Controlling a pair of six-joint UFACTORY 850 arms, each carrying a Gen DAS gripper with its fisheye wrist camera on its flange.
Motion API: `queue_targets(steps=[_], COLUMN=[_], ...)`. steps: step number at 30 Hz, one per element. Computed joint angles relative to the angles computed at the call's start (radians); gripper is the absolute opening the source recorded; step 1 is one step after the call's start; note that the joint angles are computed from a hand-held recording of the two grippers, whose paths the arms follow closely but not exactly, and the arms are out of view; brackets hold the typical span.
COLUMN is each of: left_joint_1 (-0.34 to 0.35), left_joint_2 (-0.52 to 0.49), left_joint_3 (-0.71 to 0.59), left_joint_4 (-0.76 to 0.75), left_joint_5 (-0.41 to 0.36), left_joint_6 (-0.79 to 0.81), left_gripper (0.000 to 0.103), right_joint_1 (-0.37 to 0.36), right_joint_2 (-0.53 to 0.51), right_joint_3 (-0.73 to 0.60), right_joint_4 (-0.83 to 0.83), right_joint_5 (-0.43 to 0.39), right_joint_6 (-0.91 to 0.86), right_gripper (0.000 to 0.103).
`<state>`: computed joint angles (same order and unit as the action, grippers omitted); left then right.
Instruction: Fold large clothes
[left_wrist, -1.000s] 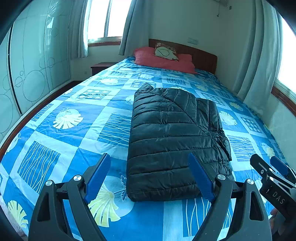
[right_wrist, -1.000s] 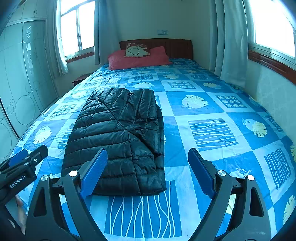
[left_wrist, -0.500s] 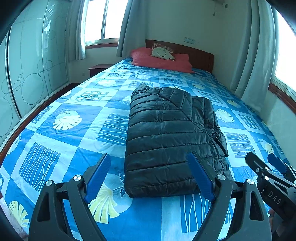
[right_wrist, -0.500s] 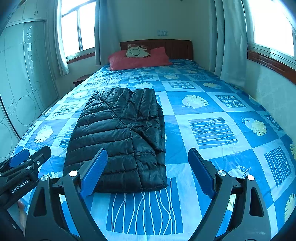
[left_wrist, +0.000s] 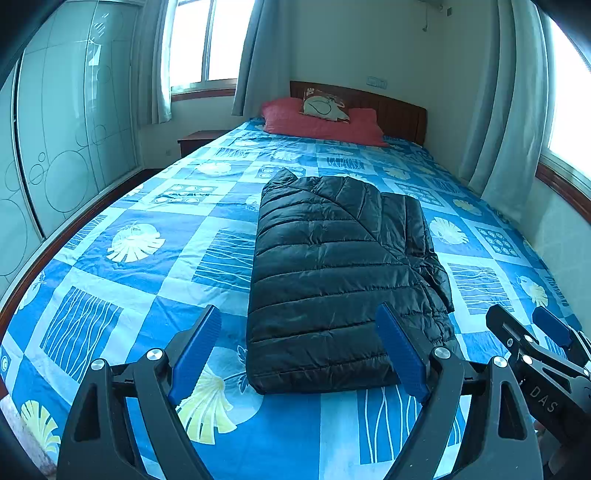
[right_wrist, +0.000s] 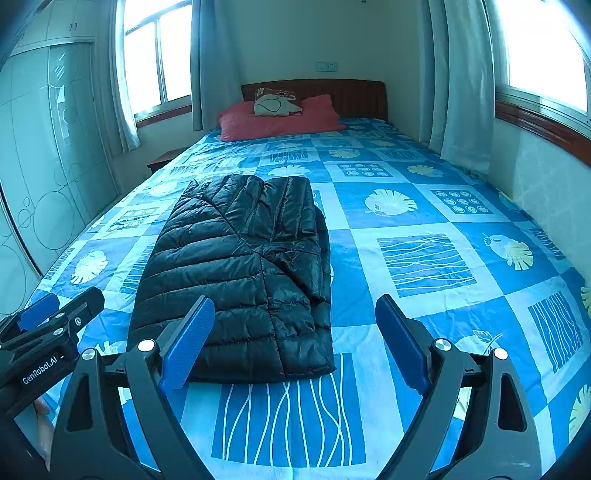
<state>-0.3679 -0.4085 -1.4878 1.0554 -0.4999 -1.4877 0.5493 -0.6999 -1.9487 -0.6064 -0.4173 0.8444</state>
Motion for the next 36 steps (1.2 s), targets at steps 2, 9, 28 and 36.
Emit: queue_targets(steps=[2, 9, 28, 36], left_joint_1=[0.000, 0.000, -0.004, -0.007], left_joint_2=[0.000, 0.000, 0.007, 0.001], left_joint_3=[0.001, 0.000, 0.013, 0.005], left_joint_4=[0.002, -0.001, 0.040, 0.042], left_joint_5=[-0.001, -0.001, -0.008, -0.027], left_joint_6=[-0.002, -0.001, -0.049, -0.047], left_gripper=[0.084, 0.084, 0.084, 0.084], right_joint_1=[0.001, 0.002, 0.005, 0.006], right_joint_2=[-0.002, -0.003, -0.004, -0.004], right_joint_3=[-0.002, -0.003, 0.000, 0.001], right_joint_4=[0.002, 0.004, -0.002, -0.004], right_joint_5=[0.000, -0.001, 0.009, 0.008], right_joint_6=[-0.002, -0.006, -0.003, -0.001], right_gripper=[0.089, 0.089, 0.089, 0.089])
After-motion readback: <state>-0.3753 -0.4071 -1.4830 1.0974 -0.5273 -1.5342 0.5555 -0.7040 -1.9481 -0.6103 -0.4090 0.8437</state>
